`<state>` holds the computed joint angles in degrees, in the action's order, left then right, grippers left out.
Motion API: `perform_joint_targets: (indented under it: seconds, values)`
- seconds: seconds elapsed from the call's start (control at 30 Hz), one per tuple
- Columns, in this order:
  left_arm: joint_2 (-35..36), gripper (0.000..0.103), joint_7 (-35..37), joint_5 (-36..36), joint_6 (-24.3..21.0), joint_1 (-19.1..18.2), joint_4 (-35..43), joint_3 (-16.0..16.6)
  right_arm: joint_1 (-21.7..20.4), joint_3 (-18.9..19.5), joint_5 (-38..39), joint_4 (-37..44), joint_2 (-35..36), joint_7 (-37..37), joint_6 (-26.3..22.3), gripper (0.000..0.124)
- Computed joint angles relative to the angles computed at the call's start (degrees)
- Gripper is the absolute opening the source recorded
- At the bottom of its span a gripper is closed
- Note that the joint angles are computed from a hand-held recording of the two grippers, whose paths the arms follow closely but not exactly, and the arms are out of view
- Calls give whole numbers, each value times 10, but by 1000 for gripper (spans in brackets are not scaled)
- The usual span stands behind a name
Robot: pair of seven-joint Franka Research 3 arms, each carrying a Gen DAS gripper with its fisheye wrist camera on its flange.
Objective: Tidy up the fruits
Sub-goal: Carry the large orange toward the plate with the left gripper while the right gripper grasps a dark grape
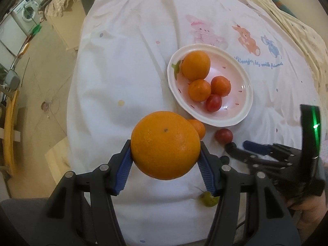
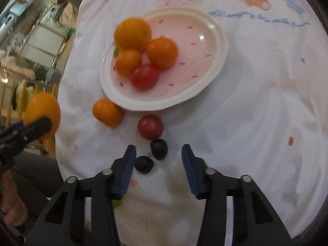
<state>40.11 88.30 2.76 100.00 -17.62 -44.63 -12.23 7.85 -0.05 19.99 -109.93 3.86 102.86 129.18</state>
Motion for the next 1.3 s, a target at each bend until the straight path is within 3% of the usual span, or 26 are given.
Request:
perform_joint_targets:
  seconds: [0.13,0.2,0.93,1.13,1.3]
  values:
    - [-8,56,5,0,6,1,-12,-2,6,2,-22,13,14,4,-6,32]
    - [-11,56,8,-2,9,3,-19,-3,7,2,-30,14,16,5,-7,21]
    - [-56,56,15,21,89,5,-116,-4,-6,-3,4,-56,-61,21,67,20]
    - [-73,56,12,15,122,14,-146,-7,-6,-3,20,-72,-86,12,122,20]
    - [-86,56,9,16,152,17,-164,-7,-7,-3,32,-99,-115,8,201,20]
